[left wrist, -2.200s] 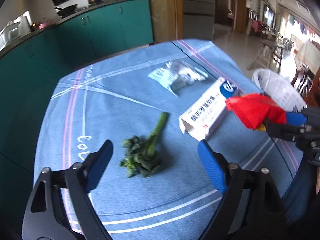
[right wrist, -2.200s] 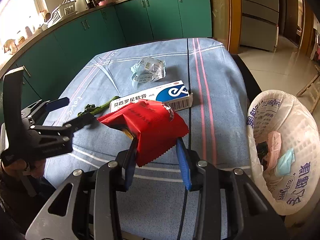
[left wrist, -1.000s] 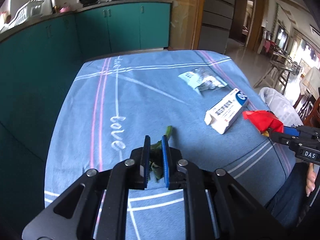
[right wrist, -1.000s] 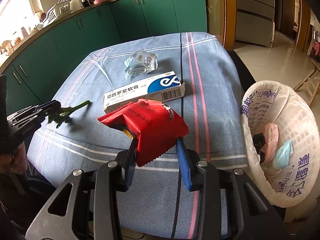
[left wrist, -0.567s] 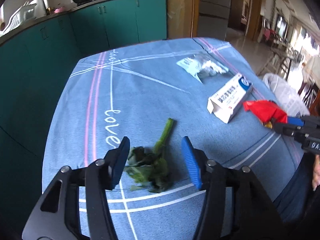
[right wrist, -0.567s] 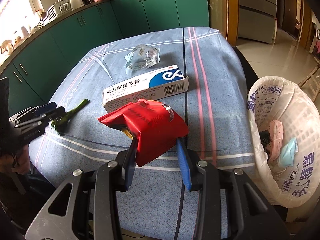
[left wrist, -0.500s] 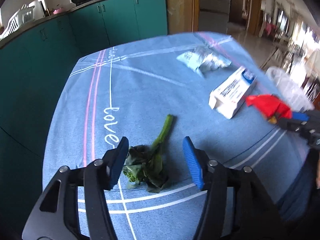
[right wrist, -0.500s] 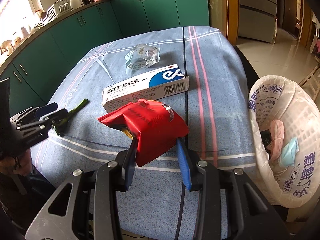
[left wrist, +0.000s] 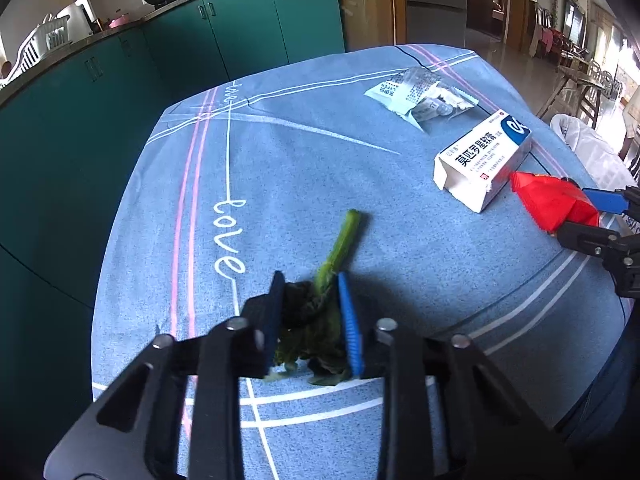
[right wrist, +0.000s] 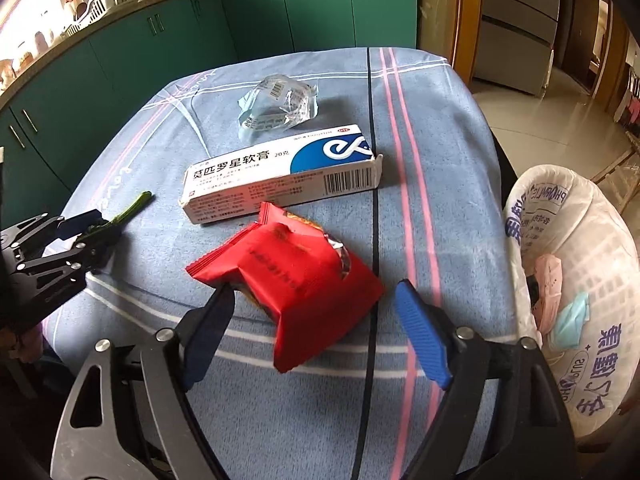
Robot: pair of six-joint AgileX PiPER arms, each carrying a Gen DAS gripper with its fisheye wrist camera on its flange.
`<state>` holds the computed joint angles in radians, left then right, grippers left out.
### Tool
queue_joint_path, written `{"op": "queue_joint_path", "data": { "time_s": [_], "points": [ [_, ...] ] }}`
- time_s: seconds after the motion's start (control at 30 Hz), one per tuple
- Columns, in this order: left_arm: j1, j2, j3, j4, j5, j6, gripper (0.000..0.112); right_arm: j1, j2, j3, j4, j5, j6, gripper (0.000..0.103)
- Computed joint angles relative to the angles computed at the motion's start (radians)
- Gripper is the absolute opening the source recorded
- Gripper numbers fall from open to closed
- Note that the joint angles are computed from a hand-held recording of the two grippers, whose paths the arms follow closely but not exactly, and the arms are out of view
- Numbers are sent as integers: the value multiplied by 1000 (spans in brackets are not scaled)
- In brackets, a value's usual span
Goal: Collect trash
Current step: 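Grasp the green vegetable stalk with the left tool while the right tool holds the red bag, then carry the stalk and red bag over the wastebasket and open both tools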
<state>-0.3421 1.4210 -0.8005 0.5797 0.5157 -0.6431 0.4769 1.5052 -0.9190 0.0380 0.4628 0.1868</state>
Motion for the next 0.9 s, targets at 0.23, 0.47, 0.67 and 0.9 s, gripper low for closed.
{"op": "queue_joint_path", "data": {
  "time_s": [0.23,0.47,0.67,0.9],
  "points": [
    [1,-36,19,6,-28,-13,16,36,16,2,-64,-30,48,69],
    [-27,-94,29,80,-54,-122,15,48,-28,36,-11,-56,-36,53],
    [-60,-147,17,81,-104,-173,14,-87,-146,99,131,-60,-184,53],
    [-125,-103,-97,-164,-192,8,14,-405,-252,158,354,-34,-483,53]
  ]
}}
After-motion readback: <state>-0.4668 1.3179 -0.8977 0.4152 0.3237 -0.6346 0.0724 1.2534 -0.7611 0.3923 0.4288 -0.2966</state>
